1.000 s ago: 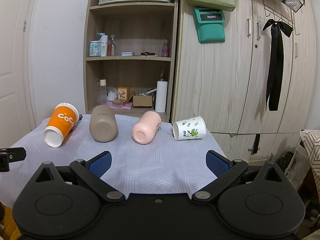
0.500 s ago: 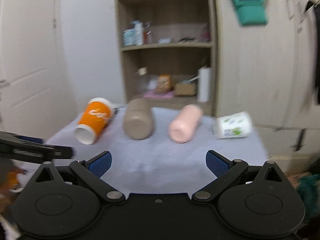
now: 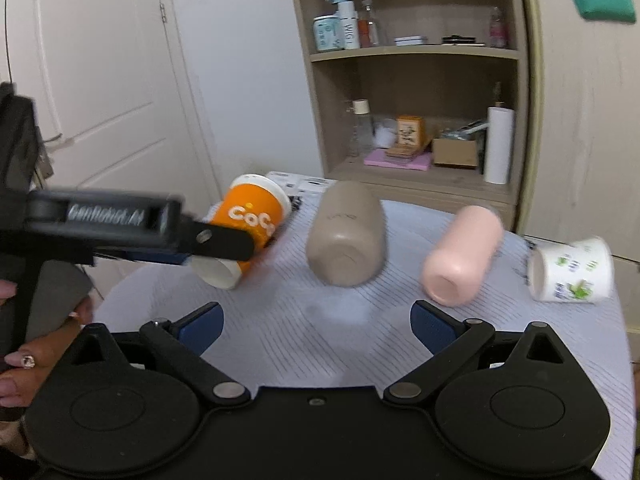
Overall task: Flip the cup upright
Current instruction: 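Move the right tool toward the beige tumbler while the left tool approaches it, then close the right gripper around the beige tumbler's base end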
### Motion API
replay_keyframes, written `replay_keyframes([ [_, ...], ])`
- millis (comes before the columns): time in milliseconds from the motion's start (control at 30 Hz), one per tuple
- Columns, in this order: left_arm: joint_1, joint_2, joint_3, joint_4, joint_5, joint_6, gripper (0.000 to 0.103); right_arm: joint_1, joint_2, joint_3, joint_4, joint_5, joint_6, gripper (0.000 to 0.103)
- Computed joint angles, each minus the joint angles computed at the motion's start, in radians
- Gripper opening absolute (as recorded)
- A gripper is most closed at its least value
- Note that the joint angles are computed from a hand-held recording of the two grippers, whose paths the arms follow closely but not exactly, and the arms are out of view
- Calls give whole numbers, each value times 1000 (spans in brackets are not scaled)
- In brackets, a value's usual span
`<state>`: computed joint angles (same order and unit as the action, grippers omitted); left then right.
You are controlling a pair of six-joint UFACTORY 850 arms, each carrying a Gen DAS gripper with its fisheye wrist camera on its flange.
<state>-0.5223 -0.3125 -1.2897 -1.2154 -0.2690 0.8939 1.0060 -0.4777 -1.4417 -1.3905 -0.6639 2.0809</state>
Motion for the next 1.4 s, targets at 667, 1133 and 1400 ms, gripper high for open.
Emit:
replay_keyframes([
  [667, 14, -177, -211, 67, -83, -225, 90, -159, -156, -193, 150, 186, -299, 96],
  [1133, 27, -184, -206, -18, -81, -145, 90, -182, -220, -265, 204, 140, -409, 83],
  [1400, 38, -153, -162, -58, -157, -100, 90, -157, -192, -231, 231, 125, -369, 83],
])
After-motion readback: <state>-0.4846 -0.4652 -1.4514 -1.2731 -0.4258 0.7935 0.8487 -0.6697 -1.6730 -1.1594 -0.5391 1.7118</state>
